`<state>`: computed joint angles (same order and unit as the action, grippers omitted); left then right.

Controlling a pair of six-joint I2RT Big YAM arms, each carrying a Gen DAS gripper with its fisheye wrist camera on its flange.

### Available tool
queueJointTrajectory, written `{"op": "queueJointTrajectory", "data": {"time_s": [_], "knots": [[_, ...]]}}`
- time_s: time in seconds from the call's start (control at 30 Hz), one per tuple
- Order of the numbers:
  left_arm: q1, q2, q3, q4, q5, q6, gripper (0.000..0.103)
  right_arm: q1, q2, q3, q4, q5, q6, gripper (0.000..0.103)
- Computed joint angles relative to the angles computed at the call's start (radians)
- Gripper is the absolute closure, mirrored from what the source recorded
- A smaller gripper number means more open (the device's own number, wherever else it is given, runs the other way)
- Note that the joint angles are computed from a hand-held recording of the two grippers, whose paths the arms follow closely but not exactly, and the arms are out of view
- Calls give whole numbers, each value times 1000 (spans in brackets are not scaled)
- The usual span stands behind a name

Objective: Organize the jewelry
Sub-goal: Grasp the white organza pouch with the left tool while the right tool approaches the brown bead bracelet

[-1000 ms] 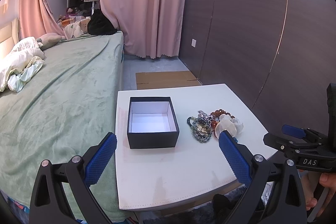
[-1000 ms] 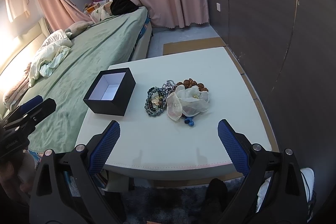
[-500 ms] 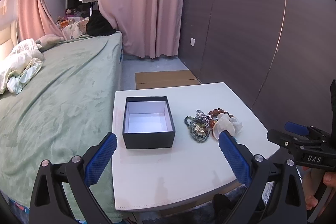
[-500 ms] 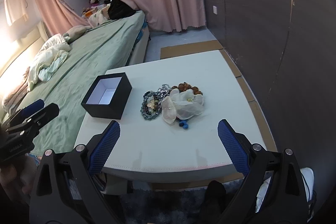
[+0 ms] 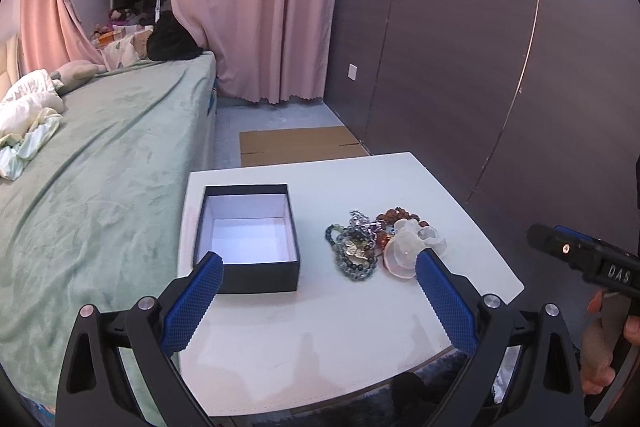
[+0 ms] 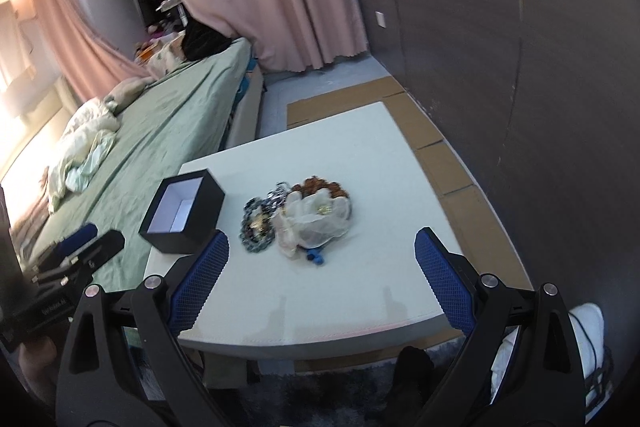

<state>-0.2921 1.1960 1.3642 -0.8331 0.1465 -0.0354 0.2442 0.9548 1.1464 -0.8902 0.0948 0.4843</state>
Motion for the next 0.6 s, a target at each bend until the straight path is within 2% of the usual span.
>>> {"op": "queueJointTrajectory", "data": {"time_s": [0.33, 0.6], "knots": [[-40, 92, 49, -25, 42, 14, 28, -109, 17, -4, 7, -110, 24, 9], [-91, 172, 89, -27, 61, 29, 31, -200, 67, 3, 9, -226, 52, 9]]}}
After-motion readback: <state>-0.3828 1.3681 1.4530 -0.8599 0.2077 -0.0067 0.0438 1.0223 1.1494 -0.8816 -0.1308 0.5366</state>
